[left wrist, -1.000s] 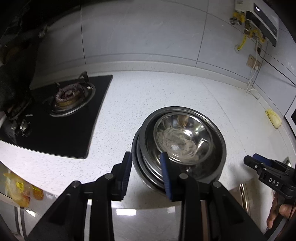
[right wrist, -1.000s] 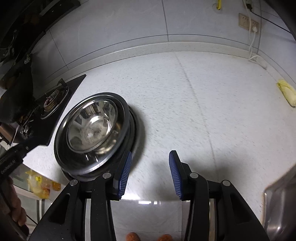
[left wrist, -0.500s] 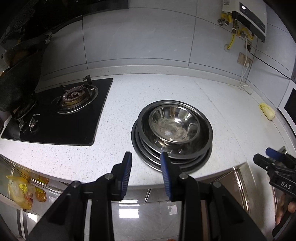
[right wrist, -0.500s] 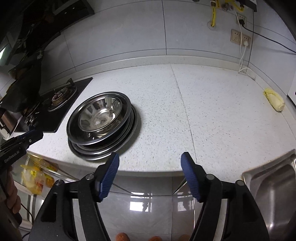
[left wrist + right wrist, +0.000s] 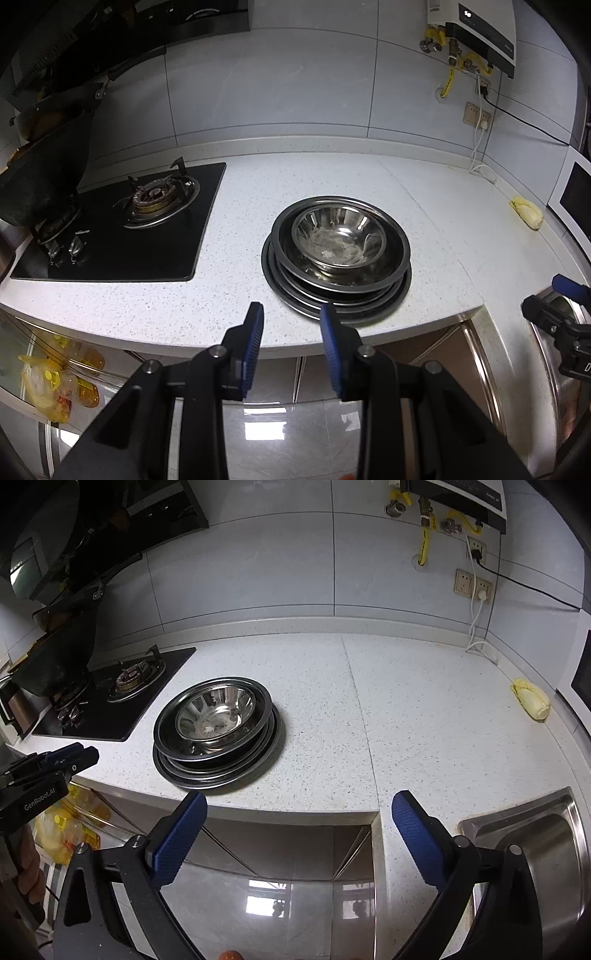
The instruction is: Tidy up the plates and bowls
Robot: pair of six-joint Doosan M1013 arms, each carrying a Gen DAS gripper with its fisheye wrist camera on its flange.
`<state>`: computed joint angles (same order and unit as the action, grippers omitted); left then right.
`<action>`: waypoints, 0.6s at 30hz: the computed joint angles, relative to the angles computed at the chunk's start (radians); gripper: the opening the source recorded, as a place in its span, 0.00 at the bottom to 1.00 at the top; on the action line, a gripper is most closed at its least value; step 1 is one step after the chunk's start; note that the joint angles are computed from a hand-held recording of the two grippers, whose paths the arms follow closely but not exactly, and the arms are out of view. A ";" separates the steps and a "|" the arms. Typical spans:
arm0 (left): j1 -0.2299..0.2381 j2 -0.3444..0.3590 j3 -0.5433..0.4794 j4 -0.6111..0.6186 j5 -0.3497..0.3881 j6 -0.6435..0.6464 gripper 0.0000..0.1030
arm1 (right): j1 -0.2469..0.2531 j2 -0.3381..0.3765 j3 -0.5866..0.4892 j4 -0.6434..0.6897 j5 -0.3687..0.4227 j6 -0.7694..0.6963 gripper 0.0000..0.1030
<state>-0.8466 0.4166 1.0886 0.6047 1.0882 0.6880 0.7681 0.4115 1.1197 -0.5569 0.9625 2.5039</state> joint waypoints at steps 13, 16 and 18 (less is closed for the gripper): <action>-0.018 -0.047 0.057 0.051 -0.006 -0.065 0.29 | 0.028 -0.013 0.017 -0.053 0.002 0.037 0.98; -0.020 -0.050 0.062 0.053 0.003 -0.069 0.29 | 0.034 -0.016 0.021 -0.066 0.000 0.047 0.98; -0.020 -0.050 0.063 0.050 0.005 -0.065 0.29 | 0.037 -0.016 0.021 -0.071 0.003 0.047 0.98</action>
<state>-0.8669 0.3667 1.1518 0.6551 1.0935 0.6226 0.8056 0.3959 1.1407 -0.6281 0.9655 2.5511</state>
